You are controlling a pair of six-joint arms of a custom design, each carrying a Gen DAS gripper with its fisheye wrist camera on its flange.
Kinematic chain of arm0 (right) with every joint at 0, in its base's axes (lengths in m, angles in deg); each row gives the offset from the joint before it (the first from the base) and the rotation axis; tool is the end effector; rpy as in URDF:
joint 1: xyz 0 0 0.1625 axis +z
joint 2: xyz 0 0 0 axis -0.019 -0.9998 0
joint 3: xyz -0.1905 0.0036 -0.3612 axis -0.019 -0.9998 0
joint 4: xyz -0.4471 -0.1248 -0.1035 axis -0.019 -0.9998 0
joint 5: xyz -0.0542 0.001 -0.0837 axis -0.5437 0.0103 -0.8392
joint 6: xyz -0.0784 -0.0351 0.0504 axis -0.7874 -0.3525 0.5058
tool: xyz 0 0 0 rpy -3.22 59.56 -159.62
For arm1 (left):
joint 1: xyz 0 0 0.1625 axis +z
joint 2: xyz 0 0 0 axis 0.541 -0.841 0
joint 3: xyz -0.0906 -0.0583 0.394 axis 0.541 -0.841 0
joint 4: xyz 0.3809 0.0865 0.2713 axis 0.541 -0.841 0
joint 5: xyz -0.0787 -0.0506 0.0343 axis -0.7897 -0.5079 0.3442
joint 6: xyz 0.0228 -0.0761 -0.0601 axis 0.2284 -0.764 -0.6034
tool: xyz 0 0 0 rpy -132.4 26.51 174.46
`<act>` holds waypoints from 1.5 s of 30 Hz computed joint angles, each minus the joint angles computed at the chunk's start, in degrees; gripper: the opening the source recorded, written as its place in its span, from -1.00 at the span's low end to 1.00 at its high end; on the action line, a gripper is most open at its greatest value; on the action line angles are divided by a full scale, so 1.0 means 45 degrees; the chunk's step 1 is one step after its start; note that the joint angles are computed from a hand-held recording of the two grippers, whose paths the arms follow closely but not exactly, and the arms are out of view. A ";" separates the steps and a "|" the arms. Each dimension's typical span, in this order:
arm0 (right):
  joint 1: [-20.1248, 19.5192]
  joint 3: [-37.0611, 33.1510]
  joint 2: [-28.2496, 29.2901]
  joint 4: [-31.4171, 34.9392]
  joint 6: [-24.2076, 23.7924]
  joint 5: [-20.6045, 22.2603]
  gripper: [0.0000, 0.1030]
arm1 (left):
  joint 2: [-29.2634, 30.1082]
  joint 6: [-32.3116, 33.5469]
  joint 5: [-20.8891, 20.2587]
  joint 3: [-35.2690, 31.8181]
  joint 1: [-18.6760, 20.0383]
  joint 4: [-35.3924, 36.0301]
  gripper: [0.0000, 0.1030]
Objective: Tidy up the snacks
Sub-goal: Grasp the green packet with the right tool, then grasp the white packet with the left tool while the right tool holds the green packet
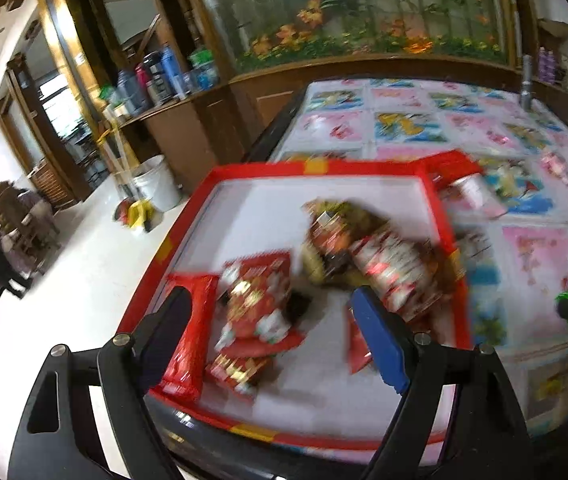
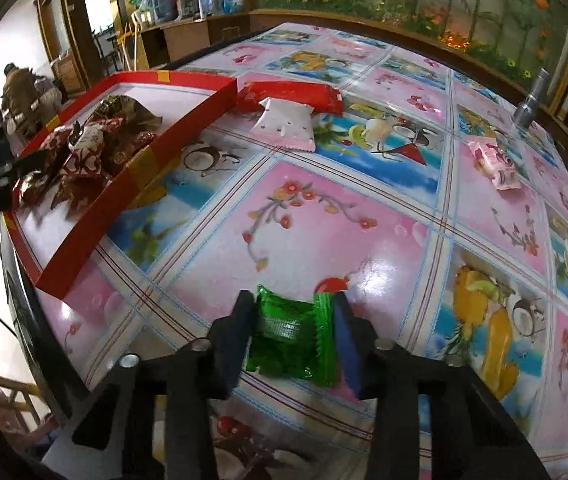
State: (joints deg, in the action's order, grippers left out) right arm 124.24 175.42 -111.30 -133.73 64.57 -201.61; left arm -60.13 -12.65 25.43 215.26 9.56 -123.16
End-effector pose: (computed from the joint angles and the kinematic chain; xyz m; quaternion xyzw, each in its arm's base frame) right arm 0.3178 -0.3674 -0.0233 0.3324 -0.8634 0.1613 0.3435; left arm -0.0314 -0.3392 0.3155 0.0950 0.7836 -0.3757 0.4855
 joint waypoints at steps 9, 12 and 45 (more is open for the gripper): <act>-0.1992 -0.1236 -0.0642 0.0361 0.0865 -0.0390 -0.31 | 0.5828 0.5205 -0.2611 -0.1500 0.0364 -0.8188 0.69; -0.2388 -0.1899 -0.0287 -0.0226 0.0872 -0.0407 -0.30 | 0.8091 0.4407 -0.3626 -0.2821 0.1310 -0.8343 0.69; -0.3249 -0.1543 -0.0858 -0.1239 0.0745 0.1917 -0.28 | 1.1020 0.5390 -0.5679 -0.3497 0.2454 -1.1779 -0.35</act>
State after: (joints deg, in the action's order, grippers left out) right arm 109.62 168.47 -115.16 -139.31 67.92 -192.98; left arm -10.54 11.60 -0.13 199.52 20.61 -176.16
